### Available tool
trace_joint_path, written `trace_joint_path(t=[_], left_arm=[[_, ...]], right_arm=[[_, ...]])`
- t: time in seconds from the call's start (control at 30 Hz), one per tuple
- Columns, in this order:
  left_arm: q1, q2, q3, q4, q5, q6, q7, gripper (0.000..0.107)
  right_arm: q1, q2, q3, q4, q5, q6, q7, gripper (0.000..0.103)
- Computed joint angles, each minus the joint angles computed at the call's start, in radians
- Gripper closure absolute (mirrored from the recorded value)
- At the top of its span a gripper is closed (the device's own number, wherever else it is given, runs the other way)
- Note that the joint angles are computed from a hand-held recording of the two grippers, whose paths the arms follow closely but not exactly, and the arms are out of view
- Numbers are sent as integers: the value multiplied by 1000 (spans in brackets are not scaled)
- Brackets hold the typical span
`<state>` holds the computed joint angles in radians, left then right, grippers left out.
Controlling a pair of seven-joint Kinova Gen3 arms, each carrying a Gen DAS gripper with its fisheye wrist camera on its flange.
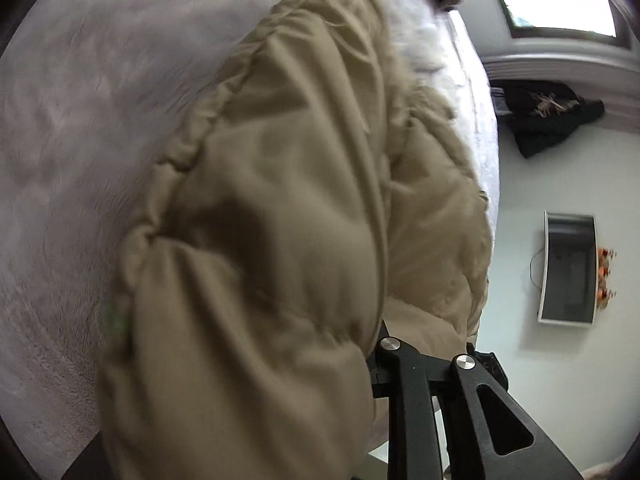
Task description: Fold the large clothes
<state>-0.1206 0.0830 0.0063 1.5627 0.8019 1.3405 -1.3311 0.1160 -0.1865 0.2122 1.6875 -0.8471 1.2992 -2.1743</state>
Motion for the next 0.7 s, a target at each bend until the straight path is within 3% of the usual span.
trace_joint_path(t=[0.03, 0.07, 0.13, 0.17, 0.27, 0.33, 0.37, 0.5, 0.6, 0.7], left_arm=[[-15, 4, 17, -6, -8, 8, 13, 82], [-12, 9, 21, -29, -32, 21, 35, 72], [49, 15, -26, -85, -113, 74, 83, 50], [73, 26, -41, -126, -154, 105, 109, 47], [47, 44, 11, -204, -226, 200, 137, 46], [55, 60, 35, -277, -283, 256, 146, 42], [67, 74, 41, -319, -309, 278, 160, 35], [88, 80, 45, -419, -380, 332, 184, 34], [103, 95, 49, -489, -436, 373, 190, 34], [94, 78, 42, -490, -454, 387, 158, 34]], right_arm=[[2, -1, 1, 4, 8, 8, -7, 68], [3, 0, -1, 1, 17, 15, -13, 66], [2, 15, -10, -34, 43, 37, -43, 59], [1, 19, -13, -52, 55, 50, -58, 59], [65, 46, -74, -118, 76, 115, -98, 54], [93, 52, -104, -171, 107, 195, -109, 44], [80, 65, -107, -217, 134, 236, -116, 42], [-42, 138, -59, -403, 215, 387, -114, 38], [-22, 189, -101, -531, 231, 489, -115, 36], [-31, 231, -137, -622, 228, 533, -121, 34]])
